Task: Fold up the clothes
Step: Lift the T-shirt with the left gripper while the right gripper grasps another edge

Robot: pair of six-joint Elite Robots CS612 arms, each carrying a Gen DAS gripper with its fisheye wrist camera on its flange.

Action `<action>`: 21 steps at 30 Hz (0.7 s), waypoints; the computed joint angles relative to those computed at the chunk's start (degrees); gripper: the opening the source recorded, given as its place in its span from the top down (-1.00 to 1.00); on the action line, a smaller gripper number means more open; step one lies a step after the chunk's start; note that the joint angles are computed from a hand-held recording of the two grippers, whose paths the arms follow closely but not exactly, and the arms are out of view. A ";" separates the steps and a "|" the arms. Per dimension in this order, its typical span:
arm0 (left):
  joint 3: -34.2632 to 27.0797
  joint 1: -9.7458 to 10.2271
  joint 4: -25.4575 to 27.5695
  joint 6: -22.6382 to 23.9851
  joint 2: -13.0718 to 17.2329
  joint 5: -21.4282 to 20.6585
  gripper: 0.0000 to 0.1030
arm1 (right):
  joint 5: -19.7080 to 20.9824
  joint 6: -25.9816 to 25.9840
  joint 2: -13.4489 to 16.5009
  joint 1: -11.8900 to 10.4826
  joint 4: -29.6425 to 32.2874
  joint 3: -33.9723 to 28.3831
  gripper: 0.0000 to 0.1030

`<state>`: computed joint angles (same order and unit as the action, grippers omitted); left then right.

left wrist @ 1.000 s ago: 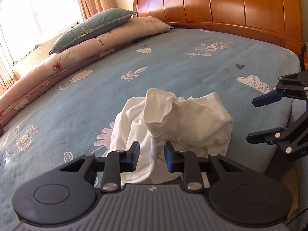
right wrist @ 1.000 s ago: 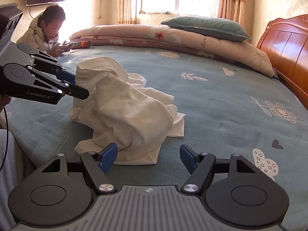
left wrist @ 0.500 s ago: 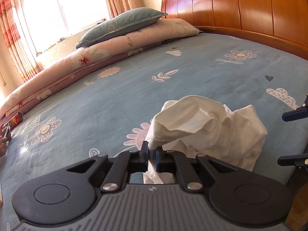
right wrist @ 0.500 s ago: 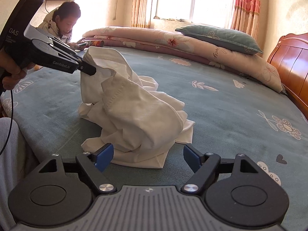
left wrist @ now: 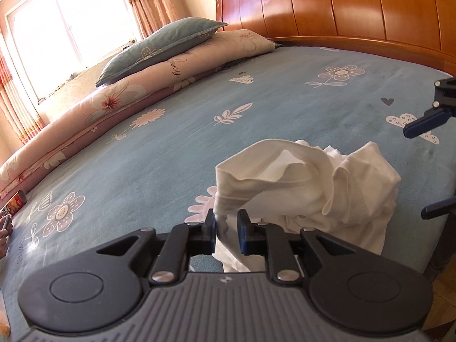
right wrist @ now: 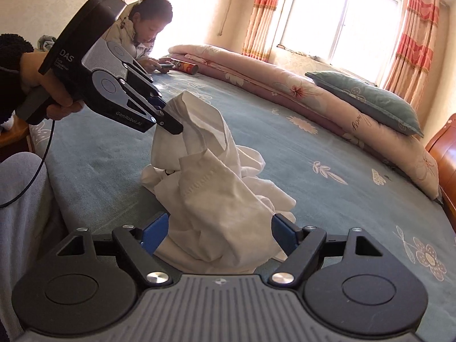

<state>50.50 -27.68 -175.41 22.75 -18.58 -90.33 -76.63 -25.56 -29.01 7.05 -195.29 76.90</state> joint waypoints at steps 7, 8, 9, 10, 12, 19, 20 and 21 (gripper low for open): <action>-2.96 0.46 2.99 -1.45 1.20 -1.40 0.89 | 3.03 -10.64 1.17 -0.04 6.41 -5.35 -0.61; -2.48 0.45 2.15 -1.37 1.07 -1.20 0.89 | 3.19 -11.34 1.41 -0.16 7.83 -6.26 -0.61; -2.15 0.49 1.53 -1.52 0.98 -1.19 0.89 | 3.34 -12.04 1.66 -0.28 9.26 -7.19 -0.61; -1.79 0.57 1.00 -1.79 0.85 -1.24 0.89 | 3.51 -12.70 1.92 -0.40 10.74 -8.15 -0.61; -1.38 0.72 0.46 -2.24 0.70 -1.10 0.89 | 5.28 -11.95 2.40 -0.91 15.93 -10.31 -0.61; -1.89 1.10 0.98 -4.24 1.20 0.16 0.89 | 11.06 -9.93 3.20 -1.89 26.81 -13.79 -0.57; -1.94 1.08 1.18 -4.26 1.25 0.34 0.88 | 11.72 -9.64 3.17 -1.94 27.16 -13.74 -0.57; -1.98 1.02 1.49 -4.30 1.26 0.54 0.88 | 12.38 -9.36 3.15 -1.99 27.52 -13.69 -0.57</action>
<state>48.52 -26.66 -173.92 18.45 -17.32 -89.79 -64.25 -34.92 -25.86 5.06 -167.77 63.21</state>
